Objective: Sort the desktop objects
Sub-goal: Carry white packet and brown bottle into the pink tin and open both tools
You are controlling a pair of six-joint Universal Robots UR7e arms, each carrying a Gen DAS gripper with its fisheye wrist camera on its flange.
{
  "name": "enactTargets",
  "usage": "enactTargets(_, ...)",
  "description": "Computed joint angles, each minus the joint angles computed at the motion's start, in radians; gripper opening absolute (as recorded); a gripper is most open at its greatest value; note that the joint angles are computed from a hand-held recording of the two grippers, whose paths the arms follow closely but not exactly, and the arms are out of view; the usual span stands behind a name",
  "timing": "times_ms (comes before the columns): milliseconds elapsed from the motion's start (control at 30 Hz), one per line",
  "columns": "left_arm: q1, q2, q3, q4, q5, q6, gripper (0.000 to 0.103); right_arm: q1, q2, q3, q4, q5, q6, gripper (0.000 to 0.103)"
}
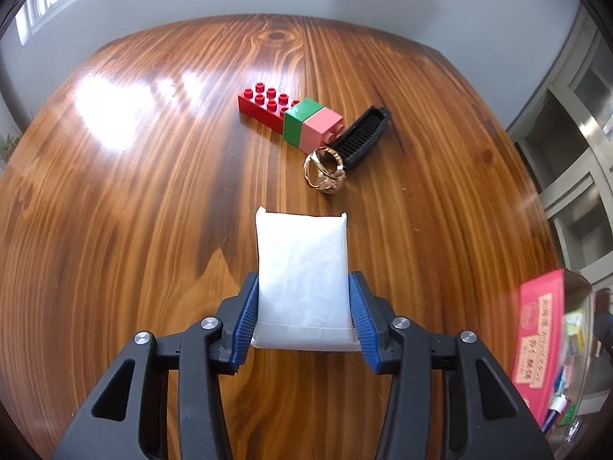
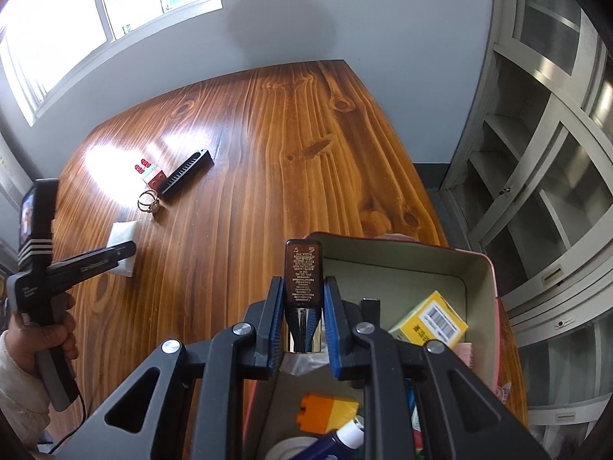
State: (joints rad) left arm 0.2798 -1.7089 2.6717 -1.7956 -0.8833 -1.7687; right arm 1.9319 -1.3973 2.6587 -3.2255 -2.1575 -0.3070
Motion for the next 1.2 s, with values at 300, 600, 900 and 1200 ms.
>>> enactTargets(300,-0.253,0.005,-0.05,0.19,-0.101,-0.228,0.049,-0.021,-0.059,0.023,0.061,0.037,-0.073,0.022)
enactTargets(600,-0.343,0.17,-0.138,0.143,-0.089,-0.234,0.049,-0.059,-0.157,0.045,0.122,0.069,-0.157,0.022)
enactTargets(900,-0.357,0.351,-0.222,-0.046,-0.046,-0.072,0.049,-0.173,-0.314,0.077,0.184,0.083,-0.231,0.022)
enactTargets(1200,-0.339,0.524,-0.258,-0.376,-0.055,0.202,0.05,-0.261,-0.442,0.073,0.262,0.122,-0.255,0.023)
